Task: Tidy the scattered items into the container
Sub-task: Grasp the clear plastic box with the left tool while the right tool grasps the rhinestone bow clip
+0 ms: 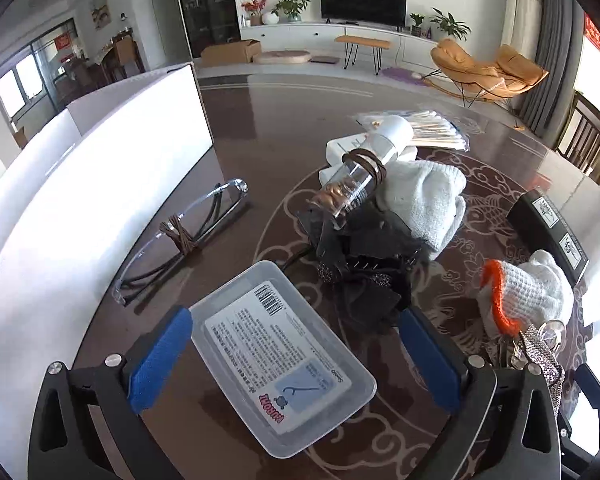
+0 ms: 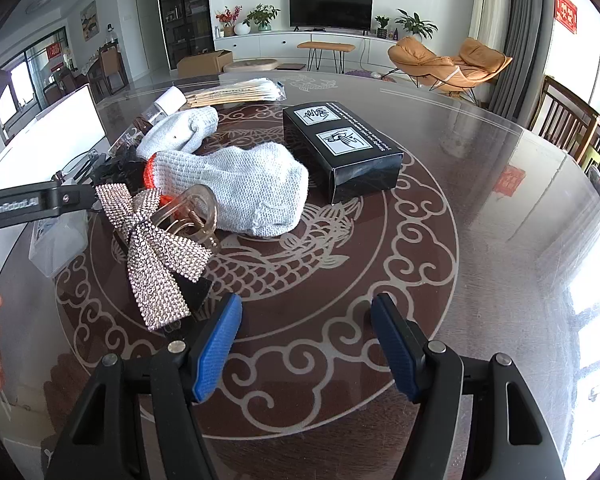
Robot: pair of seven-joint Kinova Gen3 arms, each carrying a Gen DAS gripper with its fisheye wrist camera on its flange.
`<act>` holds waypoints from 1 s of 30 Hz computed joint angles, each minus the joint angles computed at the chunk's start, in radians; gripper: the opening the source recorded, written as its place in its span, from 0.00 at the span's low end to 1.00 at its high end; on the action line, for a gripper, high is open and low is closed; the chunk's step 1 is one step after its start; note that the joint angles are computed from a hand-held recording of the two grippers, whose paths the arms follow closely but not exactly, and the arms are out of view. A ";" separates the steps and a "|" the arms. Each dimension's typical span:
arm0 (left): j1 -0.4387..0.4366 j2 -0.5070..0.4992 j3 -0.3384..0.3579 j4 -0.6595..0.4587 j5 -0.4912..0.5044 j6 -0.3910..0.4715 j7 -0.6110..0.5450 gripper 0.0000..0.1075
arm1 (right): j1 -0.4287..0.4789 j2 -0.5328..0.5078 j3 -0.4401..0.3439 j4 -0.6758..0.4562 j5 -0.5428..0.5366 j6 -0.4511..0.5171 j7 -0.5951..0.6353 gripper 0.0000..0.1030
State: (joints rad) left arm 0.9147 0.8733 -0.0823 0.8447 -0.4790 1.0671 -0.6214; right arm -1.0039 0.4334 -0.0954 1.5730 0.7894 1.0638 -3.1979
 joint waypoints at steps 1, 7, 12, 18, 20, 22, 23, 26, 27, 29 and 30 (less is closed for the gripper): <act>0.001 0.019 0.006 -0.035 -0.010 0.035 -0.011 0.96 | 0.001 0.000 -0.001 0.001 0.001 -0.001 0.000 0.66; 0.073 -0.048 -0.121 0.088 0.021 -0.008 0.062 0.96 | 0.004 0.000 -0.005 0.001 0.002 -0.001 -0.002 0.66; -0.077 -0.045 0.054 0.087 0.092 -0.028 -0.003 0.96 | 0.004 -0.001 -0.005 0.001 0.001 -0.001 -0.002 0.66; -0.108 -0.094 0.165 0.247 -0.078 -0.151 0.103 0.95 | 0.004 -0.002 -0.005 0.004 0.002 -0.004 -0.003 0.67; -0.069 -0.140 0.106 0.340 -0.093 -0.231 0.111 0.73 | 0.004 -0.001 -0.005 0.003 0.002 -0.003 -0.003 0.67; -0.028 -0.188 0.028 0.432 -0.055 -0.312 0.085 0.62 | 0.005 -0.002 -0.005 0.003 0.001 -0.003 -0.003 0.67; -0.027 -0.214 0.014 0.479 -0.038 -0.353 0.060 0.62 | 0.005 -0.002 -0.004 0.004 0.001 -0.006 -0.004 0.67; -0.020 -0.296 -0.018 0.618 0.054 -0.454 -0.061 0.62 | 0.004 -0.013 0.005 0.021 0.005 -0.037 -0.019 0.68; -0.010 -0.324 -0.024 0.664 0.072 -0.480 -0.102 0.62 | -0.003 -0.020 0.017 0.032 0.004 -0.056 -0.022 0.68; 0.020 -0.375 -0.043 0.757 0.093 -0.530 -0.171 0.62 | 0.023 -0.040 -0.014 0.066 0.023 -0.101 0.006 0.68; 0.049 -0.396 -0.067 0.803 0.095 -0.565 -0.184 0.62 | 0.054 -0.059 -0.057 0.097 0.046 -0.142 0.021 0.68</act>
State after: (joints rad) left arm 0.9637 0.4769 -0.1495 1.6478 -0.3843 0.5016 -0.8053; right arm -0.9498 0.3741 -0.1520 1.6697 0.8355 0.9223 -3.1765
